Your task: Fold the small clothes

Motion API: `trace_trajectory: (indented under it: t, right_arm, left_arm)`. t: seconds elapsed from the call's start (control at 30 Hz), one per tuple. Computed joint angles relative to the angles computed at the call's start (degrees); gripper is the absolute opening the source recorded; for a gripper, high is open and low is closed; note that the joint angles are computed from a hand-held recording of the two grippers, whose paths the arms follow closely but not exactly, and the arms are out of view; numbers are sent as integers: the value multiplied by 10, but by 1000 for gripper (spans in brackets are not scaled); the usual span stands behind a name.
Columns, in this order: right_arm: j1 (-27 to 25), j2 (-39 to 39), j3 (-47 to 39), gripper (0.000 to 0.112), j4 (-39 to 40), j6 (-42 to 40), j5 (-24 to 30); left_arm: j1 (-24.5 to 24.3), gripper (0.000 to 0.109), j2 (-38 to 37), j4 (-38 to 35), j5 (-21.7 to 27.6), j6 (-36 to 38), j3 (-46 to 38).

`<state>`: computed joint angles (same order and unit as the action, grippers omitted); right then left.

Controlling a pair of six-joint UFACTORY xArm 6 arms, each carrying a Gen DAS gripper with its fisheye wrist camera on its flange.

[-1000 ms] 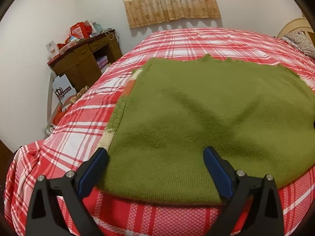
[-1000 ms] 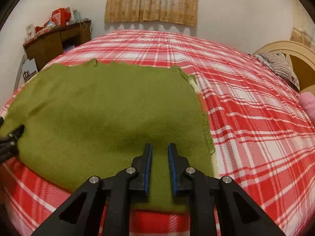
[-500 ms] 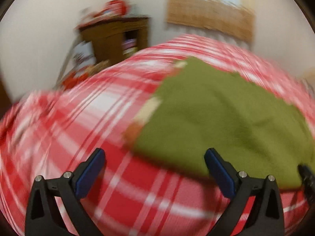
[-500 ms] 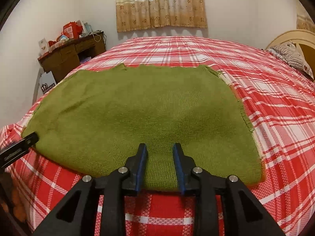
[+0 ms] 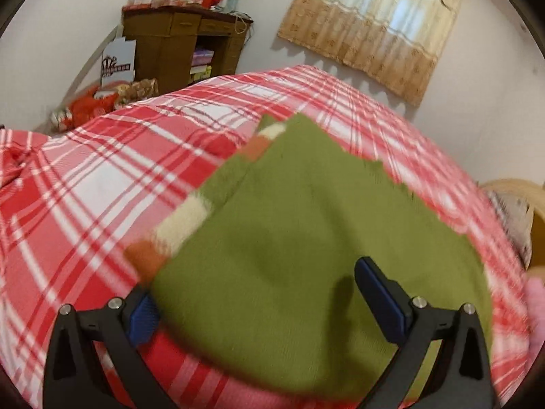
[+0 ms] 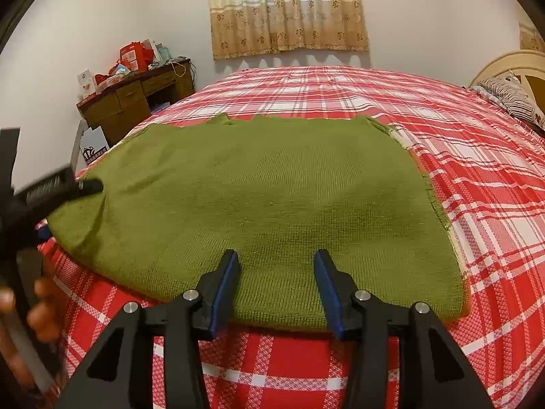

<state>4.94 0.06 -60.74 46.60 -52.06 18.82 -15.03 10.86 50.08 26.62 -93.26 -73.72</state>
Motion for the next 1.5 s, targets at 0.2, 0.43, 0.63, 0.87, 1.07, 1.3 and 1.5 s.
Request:
trace_trajectory:
  t: [0.2,0.43,0.63,0.87,1.07,1.3,1.5]
  right_arm:
    - [5,-1,-5,46,-76,60,-1]
    - [41,-30,-15,43,39,-34,73]
    - [56,-14,1,44,7,-27,68]
    - [21,1,-21,44,109,-86,134]
    - [24,8,-29,44,124,-88,140]
    - [-2,-17,-2,44,234,-124,124]
    - [-83,16,-22,44,327,-57,209]
  left_arm:
    - [-1,50,-3,5,16,23,2]
    - [2,51,-17,10,7,2,17]
    - [-19,42,5,2,79,58,-30]
    - [-51,13,14,34,131,115,-79]
    - [-59,12,26,36,131,137,-104]
    - [-78,11,28,74,128,164,-115]
    - [-107,10,68,82,123,238,-161]
